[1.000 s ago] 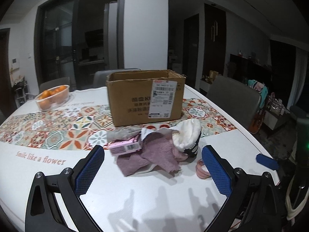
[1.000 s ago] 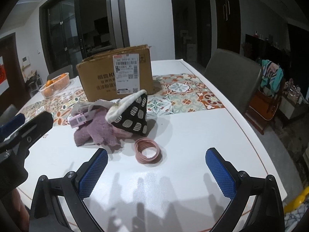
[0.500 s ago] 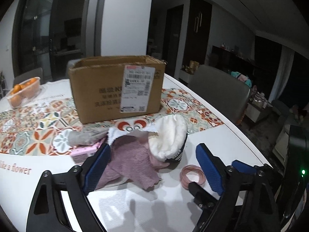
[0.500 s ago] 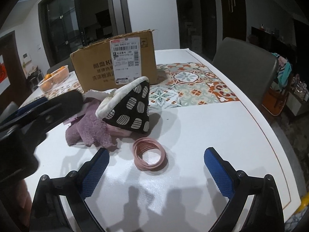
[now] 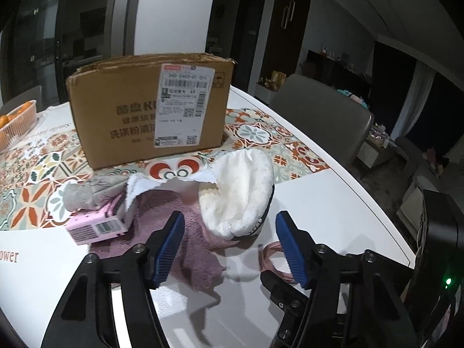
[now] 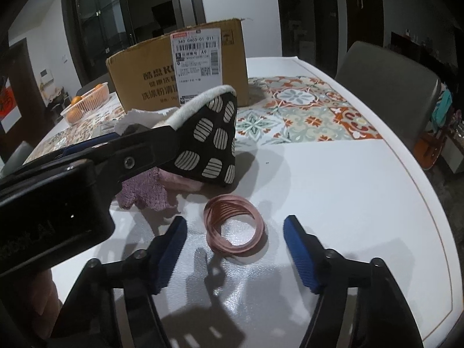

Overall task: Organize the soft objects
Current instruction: 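Grasp the white fuzzy sock with the left tool while the right tool grasps the pink hair ties, then carry the sock and hair ties over the cardboard box with both tools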

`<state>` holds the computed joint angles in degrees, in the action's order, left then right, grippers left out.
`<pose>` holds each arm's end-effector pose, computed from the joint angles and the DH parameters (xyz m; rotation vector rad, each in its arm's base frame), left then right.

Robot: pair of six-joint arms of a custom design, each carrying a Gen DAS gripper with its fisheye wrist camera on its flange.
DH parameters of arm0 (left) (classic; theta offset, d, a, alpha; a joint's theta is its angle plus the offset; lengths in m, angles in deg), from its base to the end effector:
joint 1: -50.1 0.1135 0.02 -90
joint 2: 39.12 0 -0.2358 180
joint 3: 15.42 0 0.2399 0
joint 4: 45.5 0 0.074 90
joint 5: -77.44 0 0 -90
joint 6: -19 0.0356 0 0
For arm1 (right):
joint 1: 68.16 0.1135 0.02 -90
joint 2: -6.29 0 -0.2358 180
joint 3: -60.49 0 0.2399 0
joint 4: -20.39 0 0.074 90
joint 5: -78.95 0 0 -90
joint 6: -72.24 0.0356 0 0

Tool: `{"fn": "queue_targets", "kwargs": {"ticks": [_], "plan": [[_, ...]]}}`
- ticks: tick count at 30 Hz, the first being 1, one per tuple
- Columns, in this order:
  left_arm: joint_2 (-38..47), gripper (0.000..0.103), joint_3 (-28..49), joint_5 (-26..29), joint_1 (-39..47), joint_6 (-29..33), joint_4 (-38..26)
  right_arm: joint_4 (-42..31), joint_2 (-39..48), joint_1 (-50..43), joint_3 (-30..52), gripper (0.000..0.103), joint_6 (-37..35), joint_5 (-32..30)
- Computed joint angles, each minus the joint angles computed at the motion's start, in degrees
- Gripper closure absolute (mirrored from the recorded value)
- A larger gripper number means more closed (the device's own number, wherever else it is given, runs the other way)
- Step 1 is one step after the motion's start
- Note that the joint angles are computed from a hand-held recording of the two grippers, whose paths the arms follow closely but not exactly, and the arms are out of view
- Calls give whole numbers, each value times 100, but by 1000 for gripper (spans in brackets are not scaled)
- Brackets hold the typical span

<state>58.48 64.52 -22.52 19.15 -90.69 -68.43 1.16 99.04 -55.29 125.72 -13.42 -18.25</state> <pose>0.3141 -0.1812 0.2035 0.1327 2.2768 -0.2689 0.3100 0.0754 0.1586 -0.2379 2.3865 0.2914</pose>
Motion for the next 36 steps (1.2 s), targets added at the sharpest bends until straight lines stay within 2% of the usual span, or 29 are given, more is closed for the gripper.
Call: {"fn": "queue_targets", "kwargs": {"ticks": [5,10,13,18,28,36], "plan": [[265,46,242,163,55,-38,-79,-35,189,-51,128,56,-16,-153],[475,62,438,229,81,-61,-199,-88,370,-167,266,73,3,-391],[501,70,456,201,69,-41,-197,-118,392,-211,300,76,27,-473],[451,73,417,187,57,-30,-169,-204,443,-324,376,86,68,-675],[-35,74,199,-231,-198,31,-97,-370,202,-442,338,87,90,-814],[-707,74,-67,-750,-422,-4,-100,-406,-464,-469,125,88,80,-767]]}}
